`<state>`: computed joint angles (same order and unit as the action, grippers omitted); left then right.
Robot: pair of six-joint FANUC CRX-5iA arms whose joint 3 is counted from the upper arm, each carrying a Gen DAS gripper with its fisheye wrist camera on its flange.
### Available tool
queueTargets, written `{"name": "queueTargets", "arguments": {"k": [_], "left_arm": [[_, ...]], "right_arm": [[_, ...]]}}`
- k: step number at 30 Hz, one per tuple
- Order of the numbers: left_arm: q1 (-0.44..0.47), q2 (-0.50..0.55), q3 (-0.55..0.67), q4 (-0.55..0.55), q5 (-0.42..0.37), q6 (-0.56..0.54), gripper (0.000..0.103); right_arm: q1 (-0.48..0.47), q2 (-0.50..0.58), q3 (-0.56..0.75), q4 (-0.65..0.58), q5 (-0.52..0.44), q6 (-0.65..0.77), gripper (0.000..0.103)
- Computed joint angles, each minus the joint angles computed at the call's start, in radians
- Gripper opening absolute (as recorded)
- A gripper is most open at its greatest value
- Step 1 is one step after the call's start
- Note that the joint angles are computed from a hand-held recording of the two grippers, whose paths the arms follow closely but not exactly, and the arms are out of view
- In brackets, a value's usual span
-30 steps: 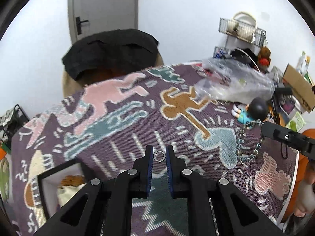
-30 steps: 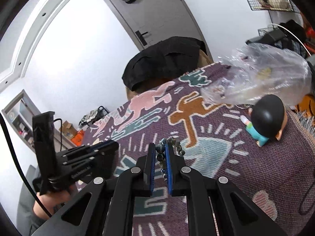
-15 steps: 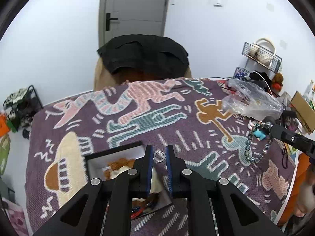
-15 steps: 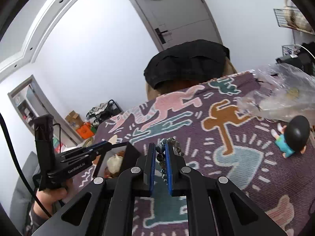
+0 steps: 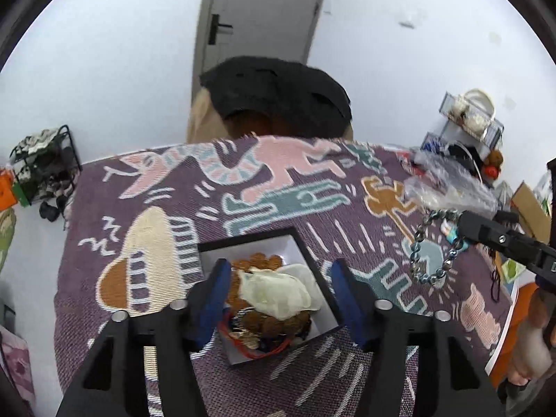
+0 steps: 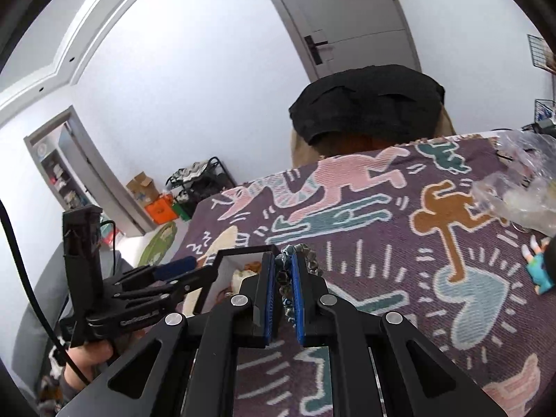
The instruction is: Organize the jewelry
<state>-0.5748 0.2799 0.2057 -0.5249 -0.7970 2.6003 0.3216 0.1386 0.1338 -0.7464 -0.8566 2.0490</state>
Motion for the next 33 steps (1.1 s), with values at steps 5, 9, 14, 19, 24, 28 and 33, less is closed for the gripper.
{"name": "queueTargets", "arguments": {"k": [5,9,14,19,24,28,33], "left_arm": [[-0.015,-0.071,-0.068,-0.072,-0.011,0.117,0.062],[-0.024,-0.112,-0.114,-0.101,-0.022,0.174,0.062],[-0.046,-0.146,-0.146,-0.151,-0.054,0.242,0.062],[-0.058,-0.185,-0.189,-0.195,-0.066,0.314,0.067],[-0.085,-0.212,-0.208,-0.244,-0.102,0.395,0.077],[-0.122,-0.218,-0.199,-0.293,-0.151,0.438,0.089],[-0.152,-0.213,-0.181,-0.333,-0.191,0.465,0.095]], "right_arm": [[0.026,0.016,0.037,0.004,-0.016,-0.010,0.011],[0.063,0.025,0.061,0.024,-0.015,-0.018,0.011],[0.109,0.048,0.088,0.054,-0.017,-0.036,0.011],[0.145,0.082,0.115,0.074,-0.026,-0.057,0.011],[0.179,0.130,0.154,0.125,-0.057,-0.112,0.029],[0.174,0.114,0.124,0.119,-0.028,-0.108,0.047],[0.157,0.101,0.113,0.125,-0.050,-0.121,0.047]]}}
